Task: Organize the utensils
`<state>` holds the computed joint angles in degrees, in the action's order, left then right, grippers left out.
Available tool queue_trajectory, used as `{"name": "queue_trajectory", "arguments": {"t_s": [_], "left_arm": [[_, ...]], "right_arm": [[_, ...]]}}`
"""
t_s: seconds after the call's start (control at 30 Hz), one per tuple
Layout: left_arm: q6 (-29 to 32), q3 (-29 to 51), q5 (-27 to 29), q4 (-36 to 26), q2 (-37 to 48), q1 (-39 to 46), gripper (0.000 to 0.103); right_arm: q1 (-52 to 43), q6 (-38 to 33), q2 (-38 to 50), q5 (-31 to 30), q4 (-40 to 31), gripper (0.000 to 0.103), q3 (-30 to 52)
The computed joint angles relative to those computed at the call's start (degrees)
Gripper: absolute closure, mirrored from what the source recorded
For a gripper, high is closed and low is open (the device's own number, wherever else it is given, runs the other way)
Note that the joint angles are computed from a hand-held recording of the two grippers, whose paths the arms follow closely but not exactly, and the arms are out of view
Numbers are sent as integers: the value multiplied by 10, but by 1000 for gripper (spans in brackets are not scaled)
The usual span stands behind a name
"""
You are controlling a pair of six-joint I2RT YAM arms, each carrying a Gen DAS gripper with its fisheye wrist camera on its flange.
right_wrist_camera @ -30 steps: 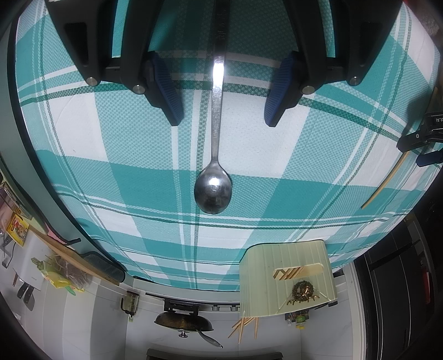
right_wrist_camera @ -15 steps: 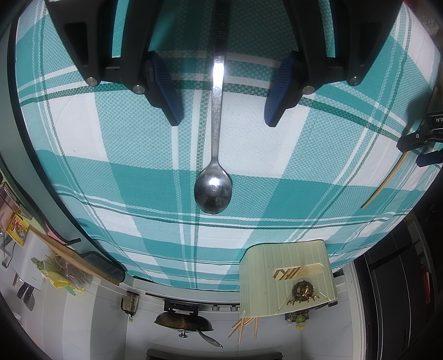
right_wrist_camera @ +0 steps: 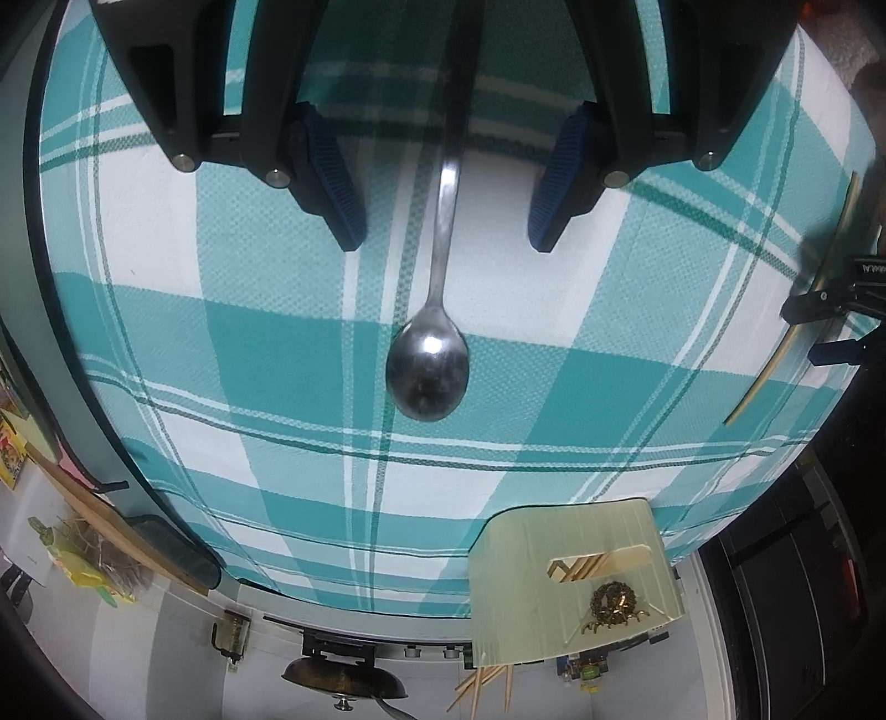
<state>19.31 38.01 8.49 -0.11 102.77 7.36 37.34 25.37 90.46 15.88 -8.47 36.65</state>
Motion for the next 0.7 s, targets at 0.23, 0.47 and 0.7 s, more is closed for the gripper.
{"name": "queue_trajectory", "arguments": {"t_s": [0.23, 0.47, 0.7], "left_arm": [[-17, 6, 28, 11, -2, -6, 98], [-25, -50, 201, -24, -180, 104, 98], [-46, 30, 360, -147, -318, 182, 98]], "right_arm": [[-28, 0, 83, -1, 15, 67, 87], [9, 10, -105, -6, 35, 67, 8], [31, -2, -220, 3, -43, 68, 60]]}}
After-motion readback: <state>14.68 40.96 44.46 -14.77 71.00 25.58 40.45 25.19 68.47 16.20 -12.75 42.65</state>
